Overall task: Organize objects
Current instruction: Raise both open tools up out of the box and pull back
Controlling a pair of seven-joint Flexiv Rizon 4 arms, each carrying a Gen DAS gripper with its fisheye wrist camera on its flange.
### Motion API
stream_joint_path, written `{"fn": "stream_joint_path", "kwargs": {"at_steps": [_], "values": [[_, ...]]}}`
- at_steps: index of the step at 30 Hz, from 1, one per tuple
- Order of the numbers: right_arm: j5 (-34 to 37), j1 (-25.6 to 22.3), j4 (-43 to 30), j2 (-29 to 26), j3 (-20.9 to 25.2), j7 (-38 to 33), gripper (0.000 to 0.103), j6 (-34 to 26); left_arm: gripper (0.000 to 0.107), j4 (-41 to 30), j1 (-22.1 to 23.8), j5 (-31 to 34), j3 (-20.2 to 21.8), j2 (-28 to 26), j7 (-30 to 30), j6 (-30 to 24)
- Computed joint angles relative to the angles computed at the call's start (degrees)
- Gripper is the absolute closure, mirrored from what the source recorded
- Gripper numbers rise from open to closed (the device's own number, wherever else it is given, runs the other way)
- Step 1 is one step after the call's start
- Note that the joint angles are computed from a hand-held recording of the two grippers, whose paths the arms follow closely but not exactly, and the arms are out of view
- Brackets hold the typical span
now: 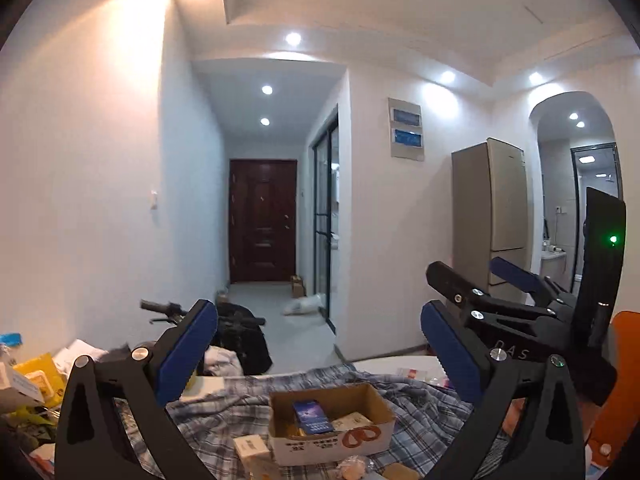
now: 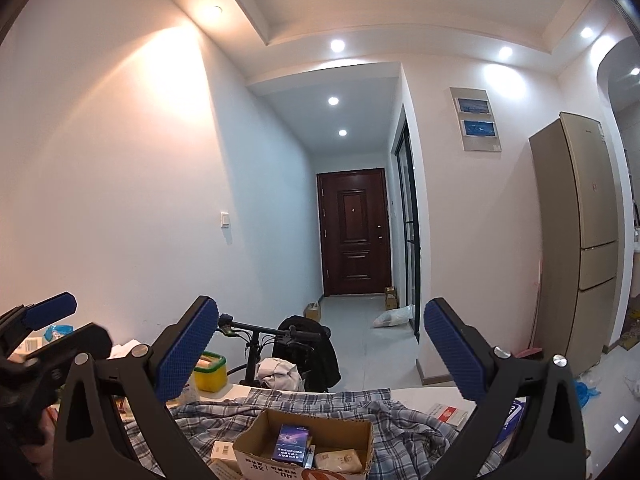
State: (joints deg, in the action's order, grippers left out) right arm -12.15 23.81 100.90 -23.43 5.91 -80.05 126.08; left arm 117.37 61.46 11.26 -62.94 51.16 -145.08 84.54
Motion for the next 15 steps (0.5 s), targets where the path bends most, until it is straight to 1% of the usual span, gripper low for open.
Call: {"fn": "stream_joint_path", "kwargs": {"at_steps": [2, 3, 4, 5, 6, 7, 9, 11, 15], "values": [[0.5, -0.1, 1.0, 0.7, 0.1, -0.3, 0.000, 1.4, 0.004, 0.0, -0.2, -0.1, 1.4, 3.9, -0.5, -2.7], [2.0, 0.4, 1.2, 1.0, -0.1, -0.7, 0.000, 2.2, 0.004, 0.2, -0.4, -0.1, 2.1, 5.4, -0.7, -3.4], [5.8, 2.1, 1.5, 1.6, -1.2, -2.3, 0.000, 2.9, 0.004, 0.7, -0.9, -0.1, 2.8, 6.2, -1.0, -3.6], [11.3, 4.7, 1.8, 2.6, -2.8, -5.0, 0.000, 3.2, 0.004, 1.1, -1.3, -0.2, 3.3, 6.5, -1.4, -3.6], [14.1, 5.9, 2.0, 3.2, -3.3, -6.8, 0.000, 3.7, 0.004, 1.5, -1.6, -0.3, 3.7, 7.0, -2.0, -3.6], [15.2, 6.2, 2.3, 3.8, -3.3, -8.2, 0.000, 4.2, 0.004, 1.8, -1.6, -0.4, 4.1, 7.6, -2.7, -3.4], [15.3, 5.7, 3.2, 4.8, -2.5, -9.7, 0.000, 4.7, 0.004, 2.1, -1.9, -0.2, 4.5, 7.8, -2.9, -3.8], [15.3, 5.2, 4.3, 5.8, -1.6, -10.5, 0.000, 4.6, 0.004, 2.0, -2.1, 0.1, 4.2, 6.8, -2.4, -3.6], [9.4, 1.4, 6.8, 6.8, 1.2, -7.0, 0.000, 4.1, 0.004, 1.8, -2.7, 0.6, 4.5, 6.3, -2.0, -3.3]]}}
